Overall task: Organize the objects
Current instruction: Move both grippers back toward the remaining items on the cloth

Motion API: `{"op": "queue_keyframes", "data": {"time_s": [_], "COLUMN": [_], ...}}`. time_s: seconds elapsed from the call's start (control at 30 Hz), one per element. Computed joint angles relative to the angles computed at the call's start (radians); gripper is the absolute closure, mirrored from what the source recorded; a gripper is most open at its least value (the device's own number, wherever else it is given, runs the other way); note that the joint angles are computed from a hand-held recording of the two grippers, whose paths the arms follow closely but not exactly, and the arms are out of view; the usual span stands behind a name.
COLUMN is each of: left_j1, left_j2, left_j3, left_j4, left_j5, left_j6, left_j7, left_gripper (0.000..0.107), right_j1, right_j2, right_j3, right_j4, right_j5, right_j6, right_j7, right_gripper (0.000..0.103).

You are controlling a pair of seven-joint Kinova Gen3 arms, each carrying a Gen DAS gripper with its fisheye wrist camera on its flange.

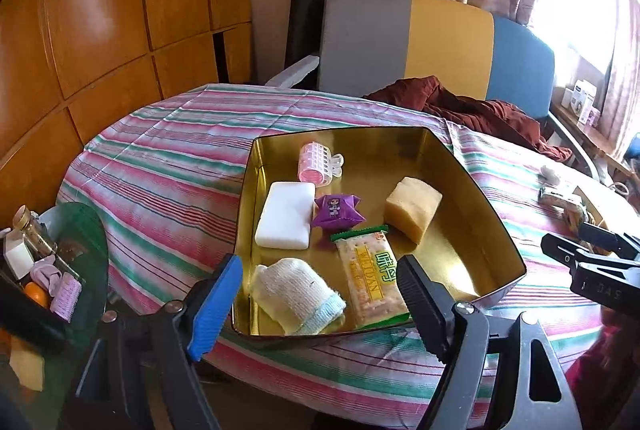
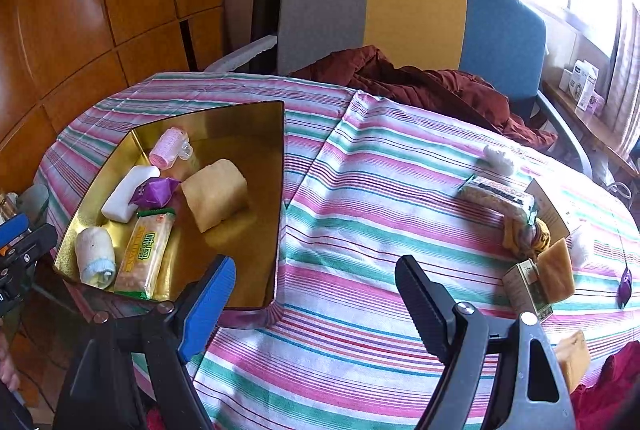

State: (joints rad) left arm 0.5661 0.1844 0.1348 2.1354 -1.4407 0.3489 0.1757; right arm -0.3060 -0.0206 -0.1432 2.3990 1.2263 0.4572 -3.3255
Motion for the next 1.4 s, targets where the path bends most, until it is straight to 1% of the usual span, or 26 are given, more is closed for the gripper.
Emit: {"op": "queue_keyframes", "data": {"time_s": [0.27, 0.63, 0.77, 1.03, 1.17, 1.4], "left_j1": [0.017, 0.057, 0.085, 0.096, 0.103, 0.129], "left_j2": [0.01, 0.024, 0.026, 0.032, 0.04, 0.059], "left_j3": [-0.003, -0.012, -0.011, 0.015, 0.026, 0.026], "left_j4": [-0.014, -0.037, -0.044, -0.059, -0.071, -0.098], "left_j5": [0.042, 0.077, 0.043, 0.009, 0.008, 0.037], "left_j6": [0.002, 0.013, 0.039, 0.055, 0.06, 0.061], "left_j7": [-0.06, -0.123, -0.109, -0.118, -0.136, -0.193], "left_gripper": [0.028, 0.028, 0.028, 0.027, 0.027, 0.027], "right_j1": [0.033, 0.125, 0.161, 0.216, 0.253, 0.349], "right_j2": [-0.011, -0.053, -0.066, -0.082, -0.101, -0.138], "right_j3": [0.019, 0.051, 0.06, 0.068, 0.084, 0.117], "right_j4": [0.015, 0.047, 0.057, 0.067, 0.065, 0.053], "right_j5": [-0.027, -0.044, -0.052, -0.061, -0.077, -0.142], "right_j6": [-0.013, -0.025, -0.032, -0.044, -0.053, -0.085], "right_j7": [0.038, 0.072, 0.094, 0.129, 0.172, 0.299], "right_gripper": [0.019, 0.019, 0.019, 0.019, 0.019, 0.019]}}
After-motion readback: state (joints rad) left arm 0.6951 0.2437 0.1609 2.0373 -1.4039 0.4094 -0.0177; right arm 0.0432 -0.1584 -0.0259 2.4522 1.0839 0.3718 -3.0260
